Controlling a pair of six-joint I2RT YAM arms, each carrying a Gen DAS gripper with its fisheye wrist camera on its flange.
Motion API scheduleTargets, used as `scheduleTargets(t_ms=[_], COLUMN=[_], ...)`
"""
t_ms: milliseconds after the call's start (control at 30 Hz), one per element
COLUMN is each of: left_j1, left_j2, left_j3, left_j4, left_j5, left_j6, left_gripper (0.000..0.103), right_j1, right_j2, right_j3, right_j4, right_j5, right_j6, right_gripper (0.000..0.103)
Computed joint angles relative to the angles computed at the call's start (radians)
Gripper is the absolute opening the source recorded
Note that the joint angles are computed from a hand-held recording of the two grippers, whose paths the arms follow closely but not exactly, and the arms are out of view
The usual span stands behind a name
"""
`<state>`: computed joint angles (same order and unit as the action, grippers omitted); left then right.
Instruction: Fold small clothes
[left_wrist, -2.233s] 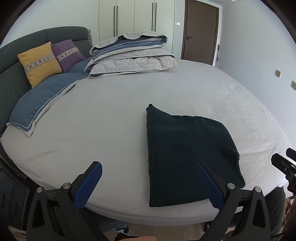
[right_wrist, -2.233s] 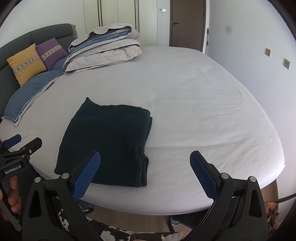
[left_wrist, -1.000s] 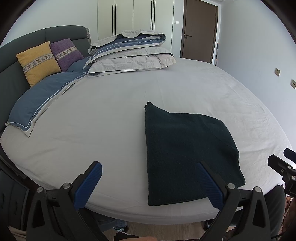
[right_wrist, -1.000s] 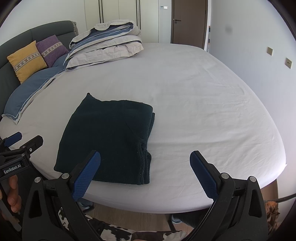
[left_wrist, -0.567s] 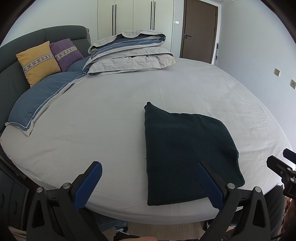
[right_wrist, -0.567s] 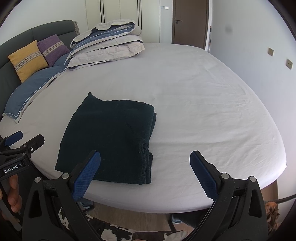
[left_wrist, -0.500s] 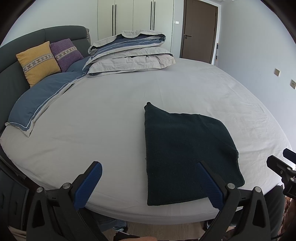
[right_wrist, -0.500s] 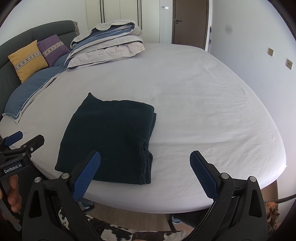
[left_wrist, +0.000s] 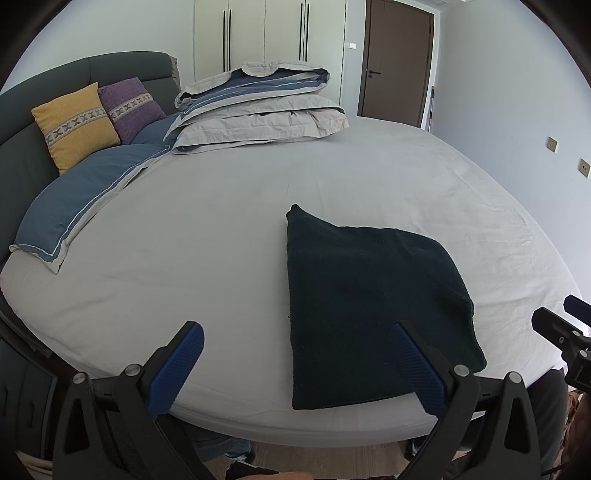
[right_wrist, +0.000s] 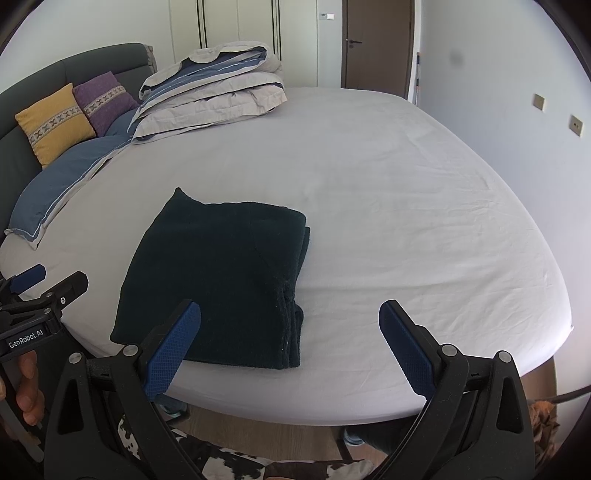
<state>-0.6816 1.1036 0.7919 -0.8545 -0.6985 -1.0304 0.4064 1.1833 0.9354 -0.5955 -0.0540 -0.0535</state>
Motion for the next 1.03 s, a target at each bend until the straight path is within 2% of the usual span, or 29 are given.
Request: scheduleTargets(t_ms=[1033], left_j1=[-0.018], left_j2=[0.008], left_j3=[-0.013], left_j4=[0.001], left_j5=[-0.003], left_j6=[-0.027], left_gripper=[0.103], right_j1=[0.038], right_j2=[-0.012], right_j3=[-0.02], right_j4=[-0.008], right_j5=[0.021], right_j6=[0.018], right_gripper=[0.099])
